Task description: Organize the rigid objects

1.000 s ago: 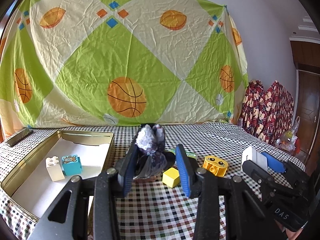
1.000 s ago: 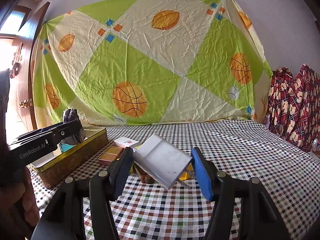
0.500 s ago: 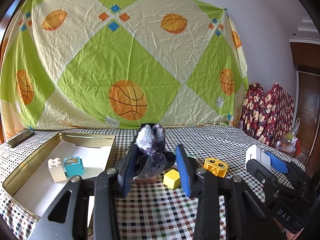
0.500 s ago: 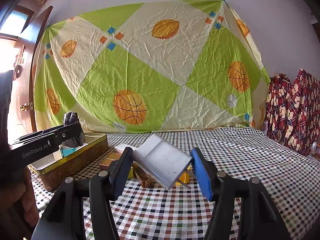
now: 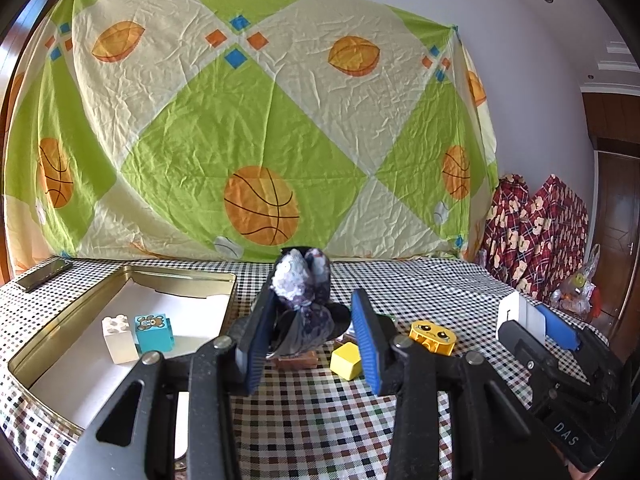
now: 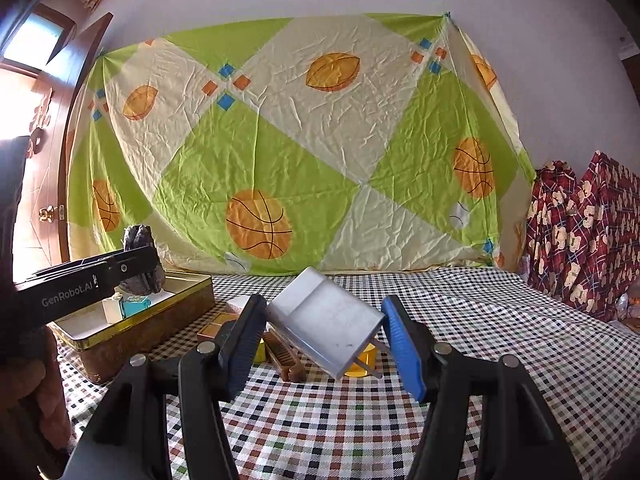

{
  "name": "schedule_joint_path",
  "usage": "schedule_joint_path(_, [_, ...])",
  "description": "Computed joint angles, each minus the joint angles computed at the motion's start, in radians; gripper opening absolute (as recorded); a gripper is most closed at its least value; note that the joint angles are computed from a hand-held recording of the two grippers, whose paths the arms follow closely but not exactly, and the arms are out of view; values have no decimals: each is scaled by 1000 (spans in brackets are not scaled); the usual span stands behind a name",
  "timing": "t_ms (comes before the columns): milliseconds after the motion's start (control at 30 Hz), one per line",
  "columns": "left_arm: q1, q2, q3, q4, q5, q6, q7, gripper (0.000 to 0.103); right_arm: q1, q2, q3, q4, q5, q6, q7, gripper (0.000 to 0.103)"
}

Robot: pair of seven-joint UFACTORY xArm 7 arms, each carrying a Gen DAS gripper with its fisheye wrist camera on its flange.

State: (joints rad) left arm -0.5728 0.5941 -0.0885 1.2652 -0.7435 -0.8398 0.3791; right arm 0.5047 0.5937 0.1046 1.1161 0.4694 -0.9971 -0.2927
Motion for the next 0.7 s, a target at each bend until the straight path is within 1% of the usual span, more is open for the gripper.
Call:
schedule_joint_path(233, [4,-4,-4,-15,12,-19,-18,38,5,9,1,-2,7,-40,-2,62])
schedule_joint_path(433, [9,-11,-7,-32,24,-31,-31,38,15,14,2,6,33,-50,-30,62])
schedule_joint_path(700, [31,-41,-12,-88,58,-38,-75,38,-1,-3,11,4,0,12,16,62])
